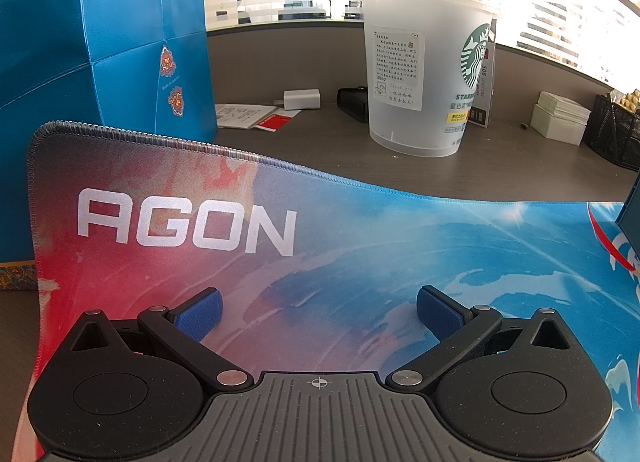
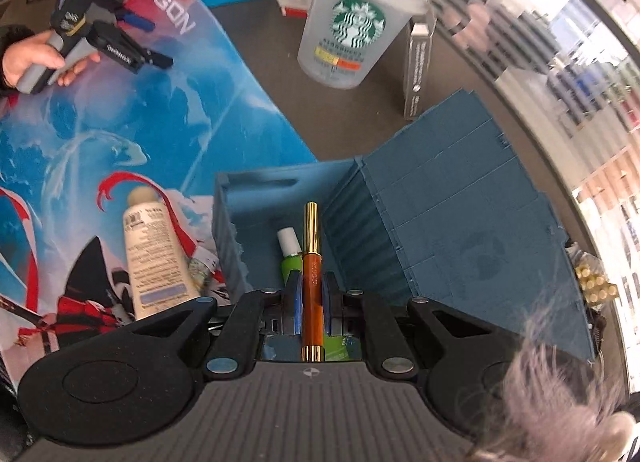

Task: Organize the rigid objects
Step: 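Lower the orange pen into the teal box beside the green tube, then grasp the silver BB cream box with the right gripper and lift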

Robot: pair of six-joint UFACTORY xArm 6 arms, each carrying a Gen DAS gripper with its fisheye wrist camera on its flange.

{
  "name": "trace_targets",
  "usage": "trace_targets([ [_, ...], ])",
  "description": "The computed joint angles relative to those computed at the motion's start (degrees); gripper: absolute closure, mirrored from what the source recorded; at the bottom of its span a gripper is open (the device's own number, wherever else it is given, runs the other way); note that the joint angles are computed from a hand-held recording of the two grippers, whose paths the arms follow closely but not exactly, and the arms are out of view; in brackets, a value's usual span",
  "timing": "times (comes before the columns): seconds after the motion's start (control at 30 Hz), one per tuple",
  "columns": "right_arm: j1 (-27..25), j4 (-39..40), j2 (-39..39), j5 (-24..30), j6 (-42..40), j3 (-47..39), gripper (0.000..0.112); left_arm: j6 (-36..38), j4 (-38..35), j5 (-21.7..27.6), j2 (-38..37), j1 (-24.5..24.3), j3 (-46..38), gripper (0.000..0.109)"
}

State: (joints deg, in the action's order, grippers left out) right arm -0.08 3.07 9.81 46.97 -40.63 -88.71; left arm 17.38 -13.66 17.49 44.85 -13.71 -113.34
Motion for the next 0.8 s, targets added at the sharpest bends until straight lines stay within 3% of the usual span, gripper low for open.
trace_targets([
  [0.33, -1.4, 2.0, 10.9, 9.9, -0.2, -14.3, 0.103, 0.0, 0.0, 0.0, 0.0, 0.0, 0.0, 0.006],
  [0.5, -2.0, 1.5, 13.0, 11.6, 0.8, -16.3, 0.103, 0.0, 0.0, 0.0, 0.0, 0.0, 0.0, 0.006],
  [0.67, -2.5, 2.0, 11.8, 7.8, 1.3, -13.3, 0.092, 0.0, 0.0, 0.0, 0.0, 0.0, 0.0, 0.006],
  [0.8, -2.8, 3.6, 9.1, 3.5, 1.2, -9.2, 0.092, 0.0, 0.0, 0.0, 0.0, 0.0, 0.0, 0.006],
])
